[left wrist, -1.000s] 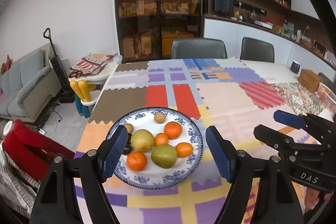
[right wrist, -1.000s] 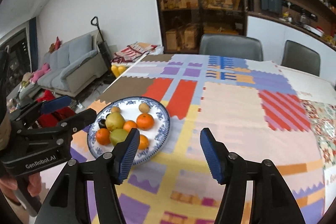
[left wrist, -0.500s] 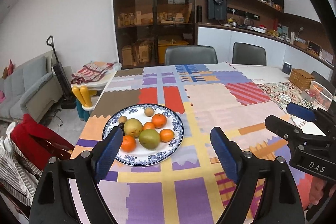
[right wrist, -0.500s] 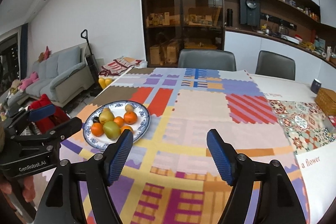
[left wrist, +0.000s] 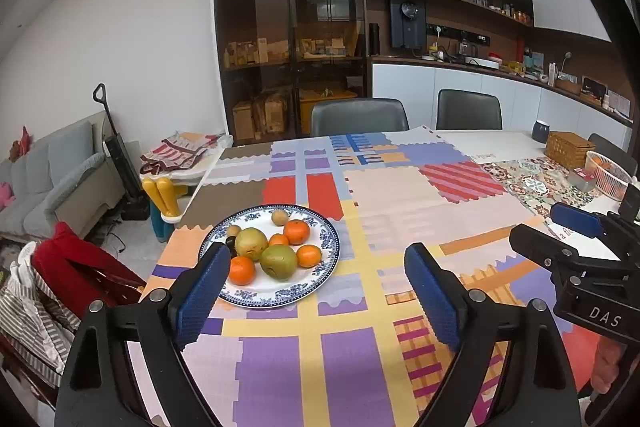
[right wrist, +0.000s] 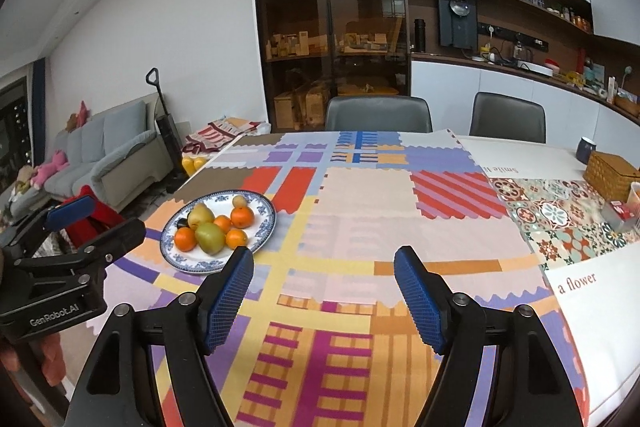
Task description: Organize fruits
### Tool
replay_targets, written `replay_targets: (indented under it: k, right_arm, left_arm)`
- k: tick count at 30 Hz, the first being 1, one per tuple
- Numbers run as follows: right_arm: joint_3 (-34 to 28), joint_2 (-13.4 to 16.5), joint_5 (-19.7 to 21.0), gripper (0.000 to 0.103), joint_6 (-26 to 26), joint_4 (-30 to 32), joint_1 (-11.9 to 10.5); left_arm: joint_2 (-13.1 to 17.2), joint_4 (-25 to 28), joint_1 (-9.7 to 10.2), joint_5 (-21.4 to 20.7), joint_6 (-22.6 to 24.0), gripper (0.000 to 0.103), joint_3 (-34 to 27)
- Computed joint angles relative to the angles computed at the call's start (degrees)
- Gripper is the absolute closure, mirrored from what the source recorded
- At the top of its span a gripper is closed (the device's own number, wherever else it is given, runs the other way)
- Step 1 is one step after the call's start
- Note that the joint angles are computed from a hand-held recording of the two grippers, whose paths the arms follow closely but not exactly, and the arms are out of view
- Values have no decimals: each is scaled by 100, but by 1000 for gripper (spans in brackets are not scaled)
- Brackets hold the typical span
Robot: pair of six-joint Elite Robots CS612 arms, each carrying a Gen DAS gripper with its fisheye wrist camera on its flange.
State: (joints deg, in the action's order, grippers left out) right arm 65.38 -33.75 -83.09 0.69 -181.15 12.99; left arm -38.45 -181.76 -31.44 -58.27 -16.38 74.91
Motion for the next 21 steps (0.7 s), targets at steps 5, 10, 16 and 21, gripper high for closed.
replay_targets:
  k: [5, 10, 16, 21]
  right_arm:
    - [161, -67, 13, 30, -11, -124, -6]
    - [257, -108, -2, 30, -21, -181, -5]
    - [363, -157, -25, 30, -37, -316, 2]
    - [392, -172, -21, 30, -26, -358, 2]
  left_arm:
    - [-44, -62, -33, -12, -7, 12, 92]
    - [-71, -92, -52, -3, -40, 8, 141]
    - [-113, -152, -66, -17, -62, 0, 223]
    - [-153, -208, -61, -159, -107, 0, 292]
